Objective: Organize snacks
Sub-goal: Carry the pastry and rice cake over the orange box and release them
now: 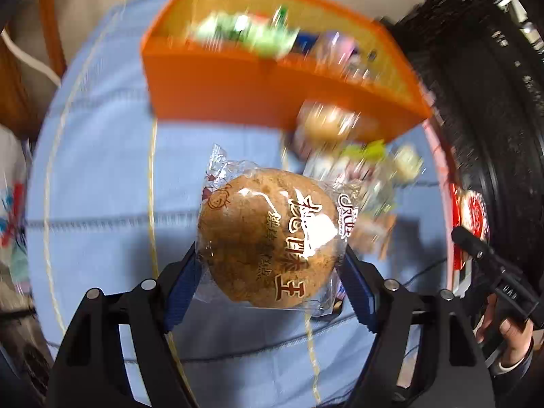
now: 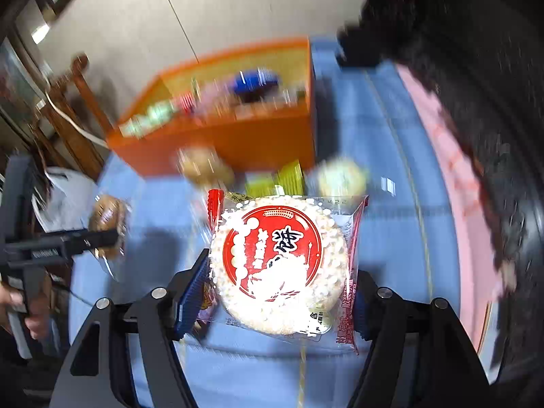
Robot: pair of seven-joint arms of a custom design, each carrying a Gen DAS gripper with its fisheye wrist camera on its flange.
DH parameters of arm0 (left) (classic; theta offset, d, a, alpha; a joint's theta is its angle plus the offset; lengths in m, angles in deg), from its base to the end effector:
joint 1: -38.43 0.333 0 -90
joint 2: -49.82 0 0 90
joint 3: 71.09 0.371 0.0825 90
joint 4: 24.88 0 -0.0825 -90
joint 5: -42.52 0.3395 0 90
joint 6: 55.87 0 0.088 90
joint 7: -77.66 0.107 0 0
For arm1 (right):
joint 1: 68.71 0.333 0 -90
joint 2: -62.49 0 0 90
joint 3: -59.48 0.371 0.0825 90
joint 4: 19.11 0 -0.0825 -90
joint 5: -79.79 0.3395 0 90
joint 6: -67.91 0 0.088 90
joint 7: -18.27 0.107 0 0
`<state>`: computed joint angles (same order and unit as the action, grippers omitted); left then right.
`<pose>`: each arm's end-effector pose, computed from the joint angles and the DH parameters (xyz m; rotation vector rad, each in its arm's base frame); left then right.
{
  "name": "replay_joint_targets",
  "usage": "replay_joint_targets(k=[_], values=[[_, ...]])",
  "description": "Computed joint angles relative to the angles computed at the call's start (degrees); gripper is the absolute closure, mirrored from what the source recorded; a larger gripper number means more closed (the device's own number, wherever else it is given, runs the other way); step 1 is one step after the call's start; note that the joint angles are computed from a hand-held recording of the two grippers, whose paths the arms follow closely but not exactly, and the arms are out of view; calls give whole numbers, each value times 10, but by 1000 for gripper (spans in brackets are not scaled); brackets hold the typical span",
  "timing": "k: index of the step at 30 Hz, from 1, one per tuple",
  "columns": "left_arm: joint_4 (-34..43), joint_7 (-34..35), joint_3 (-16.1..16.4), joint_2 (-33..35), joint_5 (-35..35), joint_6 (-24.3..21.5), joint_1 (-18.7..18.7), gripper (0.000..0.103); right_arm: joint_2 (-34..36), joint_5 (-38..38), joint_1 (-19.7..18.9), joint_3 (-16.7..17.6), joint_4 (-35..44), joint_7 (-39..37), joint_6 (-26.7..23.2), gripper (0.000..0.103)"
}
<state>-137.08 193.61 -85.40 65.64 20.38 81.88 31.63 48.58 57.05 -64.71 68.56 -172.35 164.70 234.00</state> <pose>0.5661 -0.2078 0.4380 1.4669 -2.5909 0.5597 0.3823 0.1151 0.4481 -1.5106 2.2502 -0.4096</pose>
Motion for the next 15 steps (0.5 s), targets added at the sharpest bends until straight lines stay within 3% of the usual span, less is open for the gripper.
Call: replay_joint_targets(k=[4, 7, 15], values=[[60, 13, -8, 10, -10, 20, -4, 29, 26, -43, -37, -3, 51, -6, 48, 33], [124, -15, -2, 40, 24, 38, -21, 29, 68, -106, -70, 7, 103, 35, 54, 33], [350, -121, 14, 182, 142, -9, -70, 28, 184, -116, -28, -63, 231, 14, 59, 33]])
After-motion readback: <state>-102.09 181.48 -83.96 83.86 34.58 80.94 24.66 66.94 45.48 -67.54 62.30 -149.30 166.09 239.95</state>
